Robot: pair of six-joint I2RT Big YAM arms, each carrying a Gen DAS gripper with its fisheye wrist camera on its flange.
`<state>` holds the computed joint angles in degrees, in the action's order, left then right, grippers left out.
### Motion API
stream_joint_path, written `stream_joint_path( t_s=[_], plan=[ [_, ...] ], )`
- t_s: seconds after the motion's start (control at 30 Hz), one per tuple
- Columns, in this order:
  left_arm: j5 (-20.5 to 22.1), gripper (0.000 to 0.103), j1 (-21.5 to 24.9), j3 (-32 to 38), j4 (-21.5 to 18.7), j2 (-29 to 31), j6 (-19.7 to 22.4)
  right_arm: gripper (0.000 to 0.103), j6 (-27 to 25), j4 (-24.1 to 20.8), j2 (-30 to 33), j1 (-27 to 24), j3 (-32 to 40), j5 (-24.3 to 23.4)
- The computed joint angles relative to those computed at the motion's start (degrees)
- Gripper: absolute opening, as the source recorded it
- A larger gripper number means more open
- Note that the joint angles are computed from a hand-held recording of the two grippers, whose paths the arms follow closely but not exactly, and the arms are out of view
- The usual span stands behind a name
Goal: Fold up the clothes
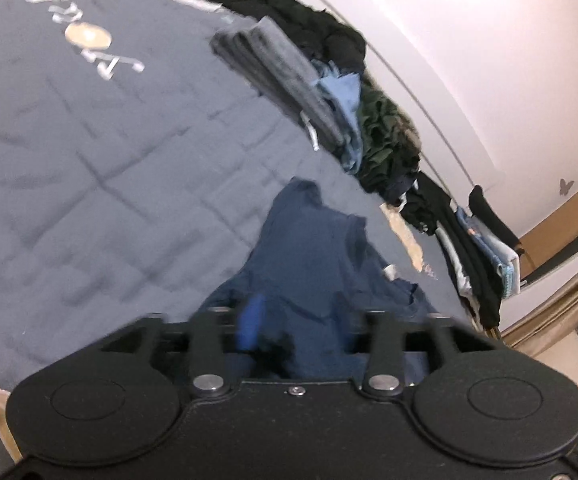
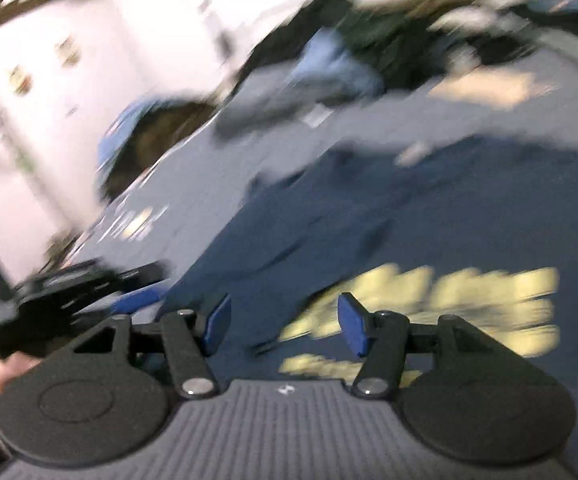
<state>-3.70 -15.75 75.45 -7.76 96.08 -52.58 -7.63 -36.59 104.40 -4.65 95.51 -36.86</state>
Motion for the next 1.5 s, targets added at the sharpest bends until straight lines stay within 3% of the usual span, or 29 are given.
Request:
stream_joint_path(
  t_s=[0.1,0.23,0.37,0.47,0.63,0.73,0.93,1.23,1.3,1.33,1.43,1.5],
  plan=[
    [0.96,0.054,-1.12,1.24,-0.07,0.07,3.65,0.062,0.09,6.16,-2.21,-4.11,-2.54,11.30],
    [1.96,0.054,-3.52,4.38,-2.37,1.24,11.06,0.063,2.56,5.27,0.23,-10.00,0.71,20.02],
    [1.84,0.054,-7.08,9.17,-8.32,3.42,21.71,0.063,6.01,5.44,3.78,-13.68,3.69,25.20],
    [1.72,0.054,-9.84,11.85,-12.16,4.82,28.40,0.063,8.91,5.23,6.64,-15.34,5.71,25.20],
    [3.72,0.057,-12.66,12.92,-12.70,5.47,34.37,0.063,14.49,4.80,10.41,-16.11,8.93,20.92],
    [3.62,0.063,-13.87,12.49,-11.41,5.00,35.04,0.063,16.75,4.52,11.92,-16.35,10.89,17.70],
    [3.54,0.063,-15.08,13.26,-10.41,5.47,35.92,0.063,21.44,0.28,15.32,-17.13,15.28,18.25],
    [2.03,0.063,-15.36,13.56,-10.34,5.75,36.13,0.064,35.25,4.03,20.31,-17.99,20.01,14.27],
    [1.89,0.064,-15.15,13.35,-10.32,5.60,35.76,0.047,36.85,4.64,20.82,-17.90,20.43,13.32],
    [1.65,0.064,-15.03,13.29,-10.41,5.55,35.53,0.013,37.48,4.50,20.94,-17.88,20.62,12.51],
    [0.84,0.064,-14.67,13.17,-10.71,5.40,34.77,0.013,35.84,7.55,19.10,-17.26,18.31,12.57],
    [0.35,0.064,-14.43,13.11,-10.94,5.27,34.39,0.013,29.93,11.96,16.36,-16.16,15.19,13.38]
  ],
)
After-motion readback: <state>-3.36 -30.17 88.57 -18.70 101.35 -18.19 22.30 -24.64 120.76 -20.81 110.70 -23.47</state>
